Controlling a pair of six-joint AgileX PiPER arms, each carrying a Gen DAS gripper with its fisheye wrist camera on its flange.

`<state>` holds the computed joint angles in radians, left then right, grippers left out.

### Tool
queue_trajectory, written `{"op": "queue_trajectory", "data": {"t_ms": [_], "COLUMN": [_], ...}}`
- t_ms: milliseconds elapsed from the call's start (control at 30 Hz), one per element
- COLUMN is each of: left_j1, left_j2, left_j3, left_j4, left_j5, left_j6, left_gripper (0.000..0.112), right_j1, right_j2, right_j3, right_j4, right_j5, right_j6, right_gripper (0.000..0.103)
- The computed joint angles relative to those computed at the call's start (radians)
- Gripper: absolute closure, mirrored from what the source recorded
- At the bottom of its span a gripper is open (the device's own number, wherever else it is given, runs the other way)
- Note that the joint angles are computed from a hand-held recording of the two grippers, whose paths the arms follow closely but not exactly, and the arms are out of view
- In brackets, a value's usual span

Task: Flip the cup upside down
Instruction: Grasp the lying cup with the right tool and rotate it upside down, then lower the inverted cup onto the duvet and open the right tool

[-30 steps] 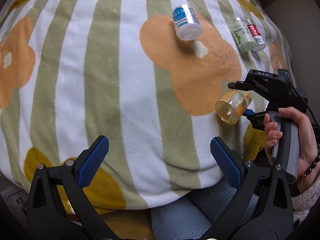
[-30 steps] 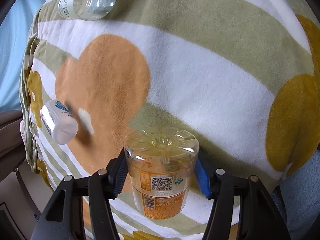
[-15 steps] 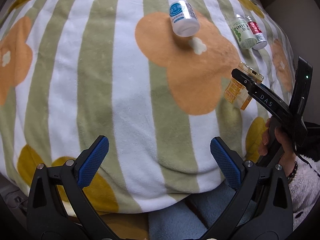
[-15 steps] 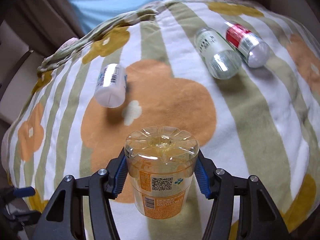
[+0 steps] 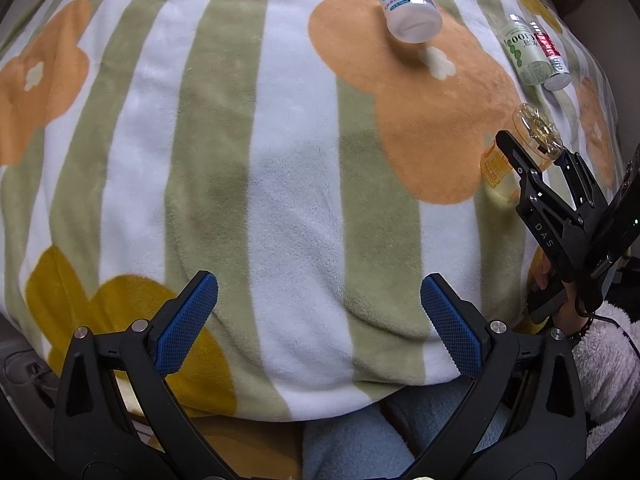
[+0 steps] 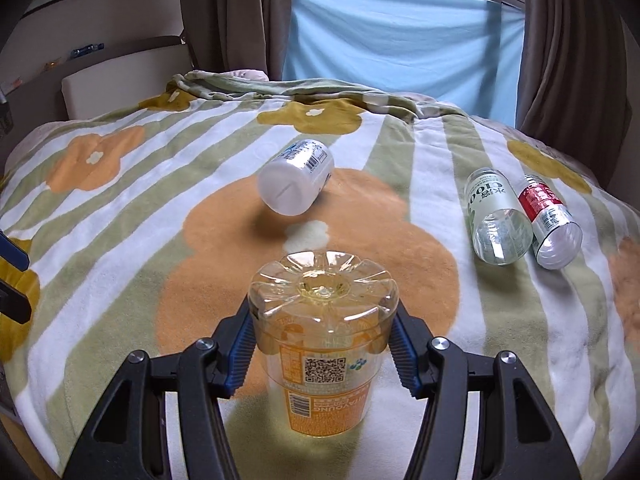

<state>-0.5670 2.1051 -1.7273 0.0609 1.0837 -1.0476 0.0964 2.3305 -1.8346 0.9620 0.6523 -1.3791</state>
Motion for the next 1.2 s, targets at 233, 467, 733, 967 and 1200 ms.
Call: {"op": "queue_trajectory", "data": {"t_ms": [233, 467, 733, 967, 1200], "left_j1": [-0.014, -0.019, -0.03, -0.039, -0.066], "left_j2": [0.04, 0.048, 0.059, 0.046, 0.016], "left_j3": [-0.072, -0.086, -0.105, -0.091, -0.18], "left_j4": [0.002, -0.002, -0.002, 0.012, 0.091], "left_j5": [0.028, 0.031, 0.042, 0.032, 0.123], "left_j6": [0.01, 0.001, 0.001, -0.022, -0.079], "left_gripper": [0.011, 0.011, 0.011, 0.011, 0.011], "right_j1": [-0.027, -0.052, -0.04, -0.039, -0.044], "right_j2": [-0.032, -0.036, 0.008, 0.019, -0.037], "right_j3": [0.063, 0.072, 0.0, -0.033, -0.071], "right_j4": [0.022, 0.04, -0.074, -0.115, -0.164], "right_j5": [0.01, 0.053, 0.078, 0.113, 0.165], "right_j6": [-0.053, -0.073, 0.026, 0.056, 0.151], "right_gripper": [0.048, 0.041, 0.011, 0.011, 0.011]}}
